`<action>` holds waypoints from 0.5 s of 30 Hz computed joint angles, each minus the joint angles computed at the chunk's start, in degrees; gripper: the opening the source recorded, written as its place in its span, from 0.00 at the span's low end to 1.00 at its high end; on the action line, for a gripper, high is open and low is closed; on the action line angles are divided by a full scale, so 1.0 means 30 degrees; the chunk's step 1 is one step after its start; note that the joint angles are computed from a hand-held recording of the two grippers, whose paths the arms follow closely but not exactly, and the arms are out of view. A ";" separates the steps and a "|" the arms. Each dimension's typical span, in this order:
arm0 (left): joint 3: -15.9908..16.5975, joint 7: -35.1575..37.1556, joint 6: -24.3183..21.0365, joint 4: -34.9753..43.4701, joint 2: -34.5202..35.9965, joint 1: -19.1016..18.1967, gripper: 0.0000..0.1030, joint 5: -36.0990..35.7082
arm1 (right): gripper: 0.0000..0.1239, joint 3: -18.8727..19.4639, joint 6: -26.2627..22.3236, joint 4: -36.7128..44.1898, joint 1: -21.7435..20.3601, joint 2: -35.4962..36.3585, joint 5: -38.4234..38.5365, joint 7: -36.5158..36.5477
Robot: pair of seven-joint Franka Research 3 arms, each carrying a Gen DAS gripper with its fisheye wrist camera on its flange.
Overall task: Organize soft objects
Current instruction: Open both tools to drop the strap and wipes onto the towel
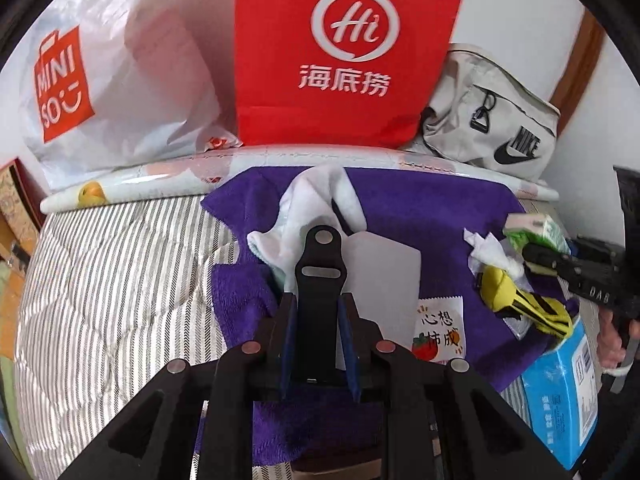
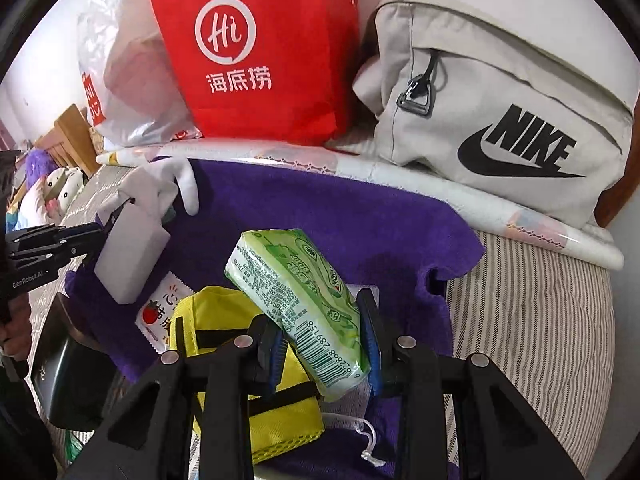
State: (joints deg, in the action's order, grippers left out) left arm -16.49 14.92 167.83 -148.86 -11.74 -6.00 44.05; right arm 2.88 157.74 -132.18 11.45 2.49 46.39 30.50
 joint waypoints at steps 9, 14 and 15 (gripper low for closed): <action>0.0404 0.1268 -0.0116 -0.0297 -0.0349 -0.0449 0.25 -0.1568 | 0.32 -0.0020 -0.0669 0.0177 -0.0169 0.0272 -0.0205 0.0387; 0.0141 0.1628 -0.0374 -0.0524 -0.0851 -0.0521 0.33 -0.2178 | 0.50 -0.0050 -0.1223 -0.0016 -0.0276 -0.0265 0.0783 -0.0479; 0.0106 0.1719 -0.0452 -0.0610 -0.1044 -0.0599 0.34 -0.2313 | 0.50 -0.0083 -0.1225 -0.0119 -0.0251 -0.0454 0.0882 -0.0577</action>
State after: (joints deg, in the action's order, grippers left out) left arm -16.18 20.08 166.47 -150.69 -14.87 -7.80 37.11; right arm 2.63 154.07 -132.53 10.69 1.13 49.03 28.77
